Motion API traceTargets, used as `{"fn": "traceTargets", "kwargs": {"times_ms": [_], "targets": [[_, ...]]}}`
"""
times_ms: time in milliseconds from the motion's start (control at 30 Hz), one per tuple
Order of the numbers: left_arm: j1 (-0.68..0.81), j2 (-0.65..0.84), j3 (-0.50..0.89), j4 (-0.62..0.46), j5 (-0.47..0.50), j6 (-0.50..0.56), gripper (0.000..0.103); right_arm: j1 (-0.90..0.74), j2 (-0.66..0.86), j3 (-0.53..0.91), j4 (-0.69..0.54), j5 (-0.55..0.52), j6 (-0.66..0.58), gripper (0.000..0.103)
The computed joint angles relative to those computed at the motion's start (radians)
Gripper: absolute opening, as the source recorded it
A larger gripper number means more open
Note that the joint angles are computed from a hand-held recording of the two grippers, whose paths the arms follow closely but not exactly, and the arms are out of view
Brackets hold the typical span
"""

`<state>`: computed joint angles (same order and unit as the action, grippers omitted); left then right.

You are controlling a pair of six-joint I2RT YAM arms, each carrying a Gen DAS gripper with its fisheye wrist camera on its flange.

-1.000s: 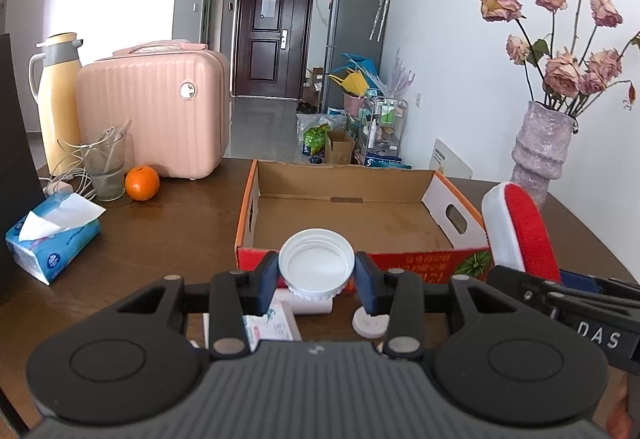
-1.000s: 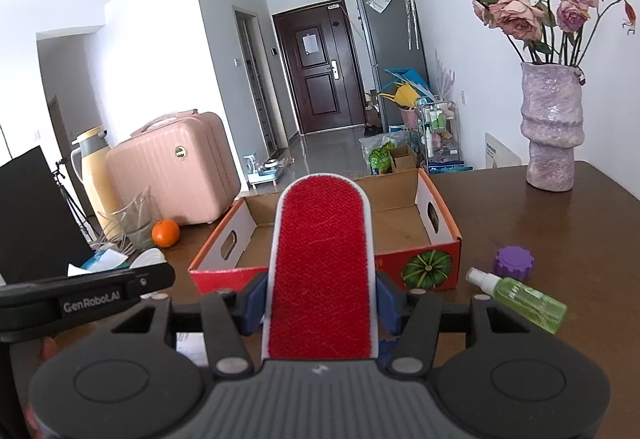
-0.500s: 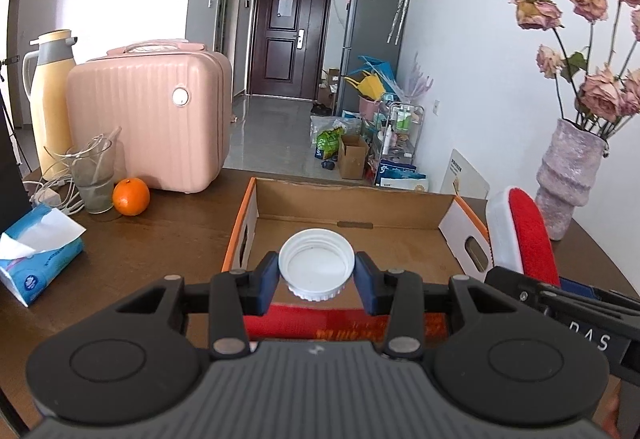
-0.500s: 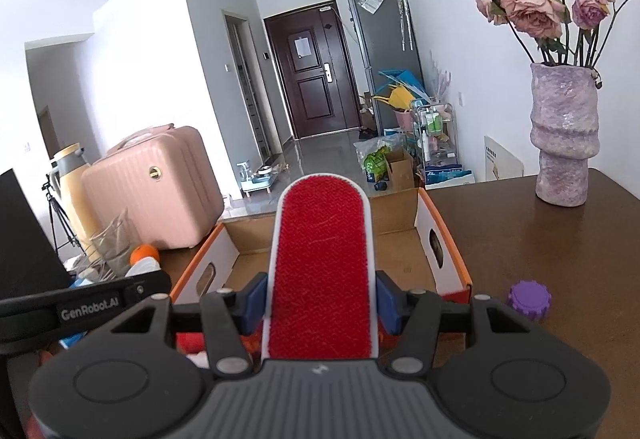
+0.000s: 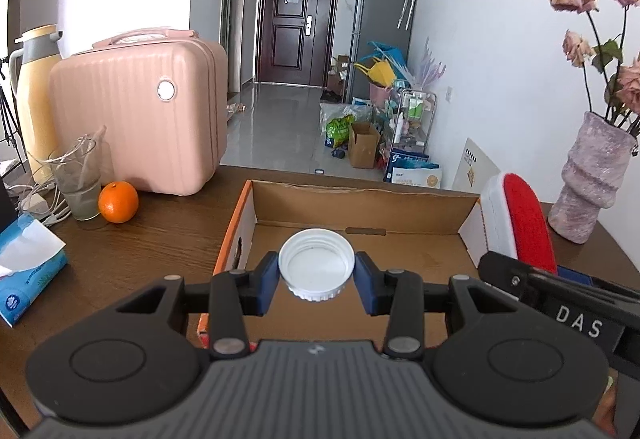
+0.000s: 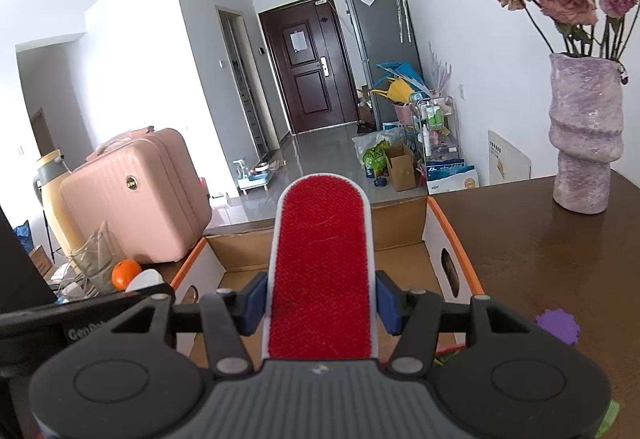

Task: Organize rigid objects
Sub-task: 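Carry the cap and lint brush into the cardboard box with both grippers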

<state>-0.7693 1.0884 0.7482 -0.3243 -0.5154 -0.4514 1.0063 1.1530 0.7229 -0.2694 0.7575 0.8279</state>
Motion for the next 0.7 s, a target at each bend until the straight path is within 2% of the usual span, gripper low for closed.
{"fn": "traceTargets", "kwargs": {"times_ms": [467, 700], "targets": [[0.098, 0.218, 0.112, 0.069, 0.082, 0.061, 0.041, -0.225, 0.148, 0.060, 0.140, -0.213, -0.123, 0.055], [0.140, 0.315, 0.169, 0.082, 0.105, 0.078, 0.041, -0.299, 0.236, 0.116, 0.141, -0.283, -0.131, 0.055]]}}
